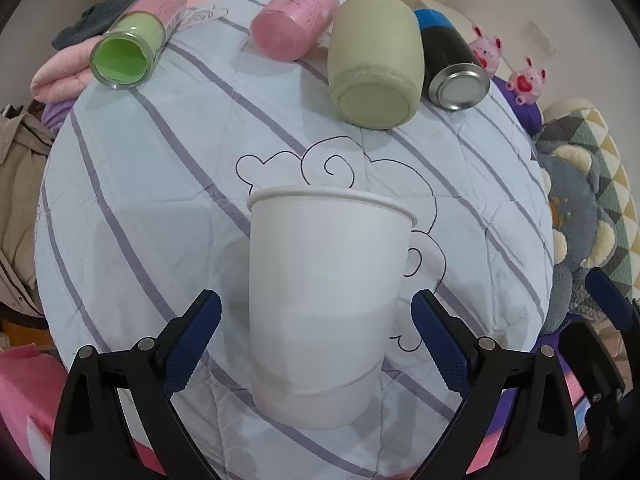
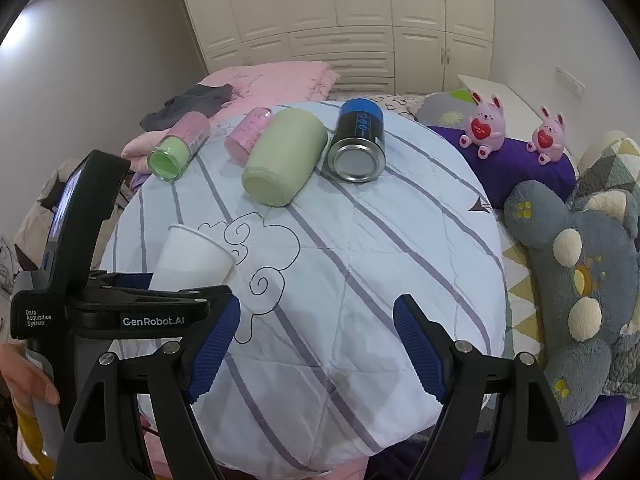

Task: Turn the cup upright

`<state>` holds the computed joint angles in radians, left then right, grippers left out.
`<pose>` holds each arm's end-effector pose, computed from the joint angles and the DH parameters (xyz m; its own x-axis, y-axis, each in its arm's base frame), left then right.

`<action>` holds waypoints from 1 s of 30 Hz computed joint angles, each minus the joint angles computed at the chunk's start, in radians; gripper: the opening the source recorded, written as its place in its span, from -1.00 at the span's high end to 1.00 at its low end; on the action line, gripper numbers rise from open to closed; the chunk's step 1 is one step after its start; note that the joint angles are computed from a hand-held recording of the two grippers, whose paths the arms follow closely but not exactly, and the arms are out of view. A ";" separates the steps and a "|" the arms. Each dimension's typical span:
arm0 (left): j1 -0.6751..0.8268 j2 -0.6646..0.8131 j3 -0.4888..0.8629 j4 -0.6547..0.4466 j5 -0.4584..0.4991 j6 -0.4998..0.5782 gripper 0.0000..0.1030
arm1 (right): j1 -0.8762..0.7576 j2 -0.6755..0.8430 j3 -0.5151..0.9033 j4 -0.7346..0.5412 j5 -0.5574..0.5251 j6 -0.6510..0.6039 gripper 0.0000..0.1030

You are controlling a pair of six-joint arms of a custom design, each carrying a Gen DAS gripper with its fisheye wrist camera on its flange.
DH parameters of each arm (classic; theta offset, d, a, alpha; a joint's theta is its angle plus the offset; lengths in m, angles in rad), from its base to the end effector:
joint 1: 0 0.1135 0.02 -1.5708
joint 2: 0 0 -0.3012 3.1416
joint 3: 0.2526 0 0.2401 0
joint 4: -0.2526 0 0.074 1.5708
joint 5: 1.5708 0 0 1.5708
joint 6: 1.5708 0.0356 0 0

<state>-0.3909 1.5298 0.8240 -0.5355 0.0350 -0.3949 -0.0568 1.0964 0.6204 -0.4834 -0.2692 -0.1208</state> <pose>0.2390 -0.0998 0.2056 -0.9580 -0.0210 -0.2859 0.0246 0.9876 -0.1550 0.1790 -0.0007 0.2395 -0.7998 -0.0709 -0.5961 -0.1955 0.9696 0.1470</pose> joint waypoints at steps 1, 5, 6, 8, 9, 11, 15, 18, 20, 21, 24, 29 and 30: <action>0.004 0.000 0.000 -0.002 0.002 0.001 -0.89 | -0.003 0.002 0.001 0.001 -0.002 0.001 -0.56; 0.008 -0.007 0.007 -0.018 0.004 0.011 -0.89 | -0.004 -0.002 0.007 0.000 -0.004 0.008 -0.56; 0.008 -0.011 0.007 -0.023 0.004 0.014 -0.89 | -0.003 -0.001 0.009 -0.001 -0.002 0.010 -0.56; 0.006 -0.025 0.013 -0.036 0.007 0.019 -0.89 | -0.004 -0.001 0.012 -0.003 -0.004 0.014 -0.56; 0.003 -0.035 0.017 -0.043 0.003 0.023 -0.89 | -0.004 -0.006 0.013 -0.005 -0.004 0.018 -0.56; -0.007 -0.047 0.025 -0.054 -0.007 0.028 -0.89 | -0.003 -0.012 0.017 -0.010 -0.003 0.025 -0.56; -0.009 -0.077 0.043 -0.091 -0.019 0.056 -0.89 | 0.010 -0.034 0.031 -0.027 0.005 0.050 -0.56; -0.004 -0.097 0.052 -0.111 -0.024 0.076 -0.89 | 0.032 -0.059 0.040 -0.040 0.024 0.075 -0.56; 0.004 -0.116 0.056 -0.127 -0.023 0.100 -0.89 | 0.044 -0.071 0.048 -0.051 0.030 0.090 -0.56; 0.010 -0.125 0.057 -0.136 -0.023 0.109 -0.89 | 0.054 -0.078 0.051 -0.055 0.036 0.102 -0.56; 0.038 -0.162 0.055 -0.161 -0.022 0.143 -0.89 | 0.098 -0.093 0.057 -0.062 0.069 0.144 -0.56; 0.104 -0.220 0.050 -0.194 -0.009 0.213 -0.89 | 0.164 -0.088 0.065 -0.069 0.097 0.224 -0.56; 0.122 -0.228 0.049 -0.200 -0.002 0.234 -0.89 | 0.184 -0.087 0.067 -0.069 0.110 0.244 -0.56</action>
<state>-0.2688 1.3016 0.8730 -0.7359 0.0331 -0.1612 0.1271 1.0090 0.6875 -0.5524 -0.1591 0.1230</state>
